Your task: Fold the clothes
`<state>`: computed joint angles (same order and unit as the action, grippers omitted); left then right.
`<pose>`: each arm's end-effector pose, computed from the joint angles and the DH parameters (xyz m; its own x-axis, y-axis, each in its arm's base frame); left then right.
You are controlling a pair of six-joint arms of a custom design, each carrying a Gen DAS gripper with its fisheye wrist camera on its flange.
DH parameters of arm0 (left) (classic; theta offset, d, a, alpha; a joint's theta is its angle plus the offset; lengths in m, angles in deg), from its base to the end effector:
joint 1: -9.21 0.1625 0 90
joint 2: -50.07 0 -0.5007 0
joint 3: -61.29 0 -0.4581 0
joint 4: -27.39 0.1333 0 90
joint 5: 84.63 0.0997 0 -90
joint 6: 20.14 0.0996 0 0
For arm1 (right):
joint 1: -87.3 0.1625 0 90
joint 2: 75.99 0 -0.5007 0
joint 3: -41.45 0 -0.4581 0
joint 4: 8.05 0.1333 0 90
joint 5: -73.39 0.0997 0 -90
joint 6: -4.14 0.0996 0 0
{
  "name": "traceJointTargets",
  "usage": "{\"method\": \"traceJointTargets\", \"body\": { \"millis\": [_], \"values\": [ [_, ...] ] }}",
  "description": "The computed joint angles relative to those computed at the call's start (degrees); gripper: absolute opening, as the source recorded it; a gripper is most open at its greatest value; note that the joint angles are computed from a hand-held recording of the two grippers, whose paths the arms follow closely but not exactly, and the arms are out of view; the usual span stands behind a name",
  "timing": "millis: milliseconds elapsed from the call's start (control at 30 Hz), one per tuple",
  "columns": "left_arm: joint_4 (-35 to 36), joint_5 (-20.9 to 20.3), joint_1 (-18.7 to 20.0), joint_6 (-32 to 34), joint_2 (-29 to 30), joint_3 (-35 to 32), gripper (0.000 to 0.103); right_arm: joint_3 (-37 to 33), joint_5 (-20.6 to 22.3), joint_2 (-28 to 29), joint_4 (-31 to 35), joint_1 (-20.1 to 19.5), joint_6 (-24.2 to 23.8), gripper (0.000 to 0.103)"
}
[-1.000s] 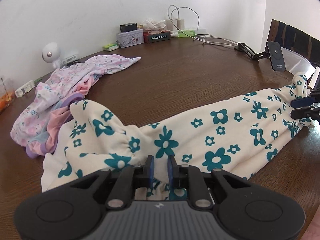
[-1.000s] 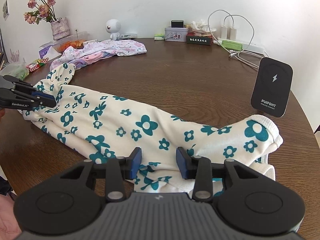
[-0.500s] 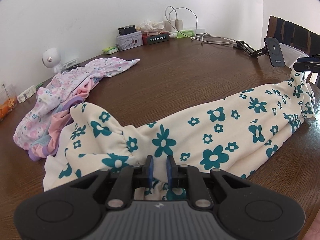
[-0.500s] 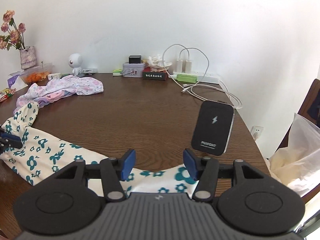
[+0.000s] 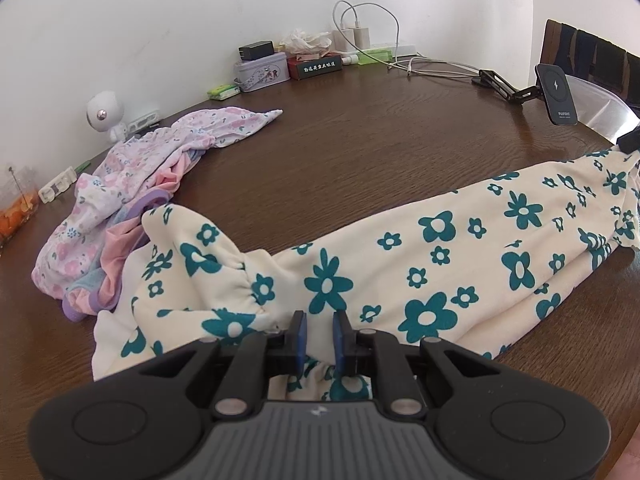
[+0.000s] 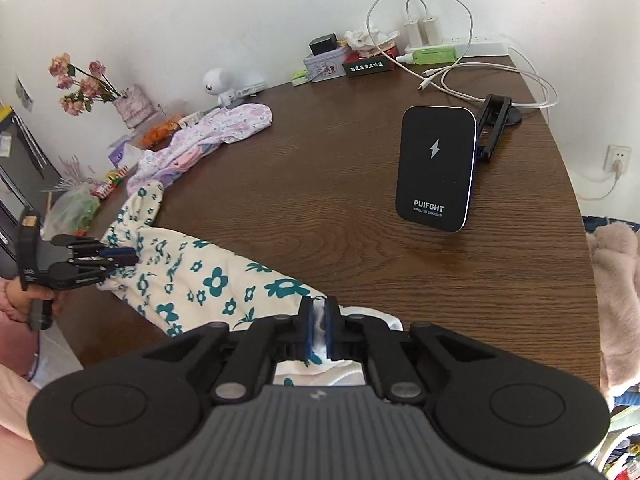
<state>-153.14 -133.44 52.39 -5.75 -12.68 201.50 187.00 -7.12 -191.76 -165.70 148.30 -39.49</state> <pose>-0.1868 -0.4480 0.1100 -0.4275 0.5985 -0.6776 0.8430 0.5346 -0.0596 -0.0237 -0.3515 0.3695 -0.9240 -0.1944 0.3294 -0.3521 0.7686 -0.5341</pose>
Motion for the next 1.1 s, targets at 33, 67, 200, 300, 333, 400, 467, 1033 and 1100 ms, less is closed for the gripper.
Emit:
{"method": "traceJointTargets", "body": {
  "millis": [33,67,200,300,333,400,467,1033,1100],
  "values": [
    [0.3,0.6,-0.3,-0.4,0.2,0.0,0.012,-0.4,2.3,-1.2,3.1,-1.4,-0.3,0.005],
    [0.5,1.1,-0.5,-0.9,0.3,-0.1,0.012,-0.7,4.3,-2.0,5.7,-2.9,-0.8,0.005],
    [0.9,2.8,-1.3,-2.3,0.9,0.0,0.012,-0.6,4.7,-1.7,7.5,-7.5,-0.7,0.005],
    [1.3,3.6,-1.7,-3.2,1.1,0.0,0.012,-0.7,8.0,-1.3,10.4,-10.7,-1.6,0.006],
    [1.5,3.9,-1.9,-3.5,1.2,0.0,0.012,-0.7,9.9,-1.9,11.5,-11.6,-2.3,0.011],
    [1.9,4.7,-2.4,-3.6,1.5,0.0,0.012,-0.3,14.0,-4.0,12.2,-13.7,-3.0,0.04],
    [1.9,5.1,-2.6,-3.5,1.7,0.0,0.012,-0.3,16.6,-5.8,13.8,-15.4,-5.6,0.064],
    [4.1,6.7,-3.4,-5.4,2.1,-0.4,0.012,-2.9,8.3,-4.6,22.3,-13.6,-22.6,0.013],
    [3.9,6.8,-3.5,-5.3,2.1,-0.3,0.012,-2.9,6.6,-3.6,20.8,-13.1,-21.7,0.01]
  ]
}}
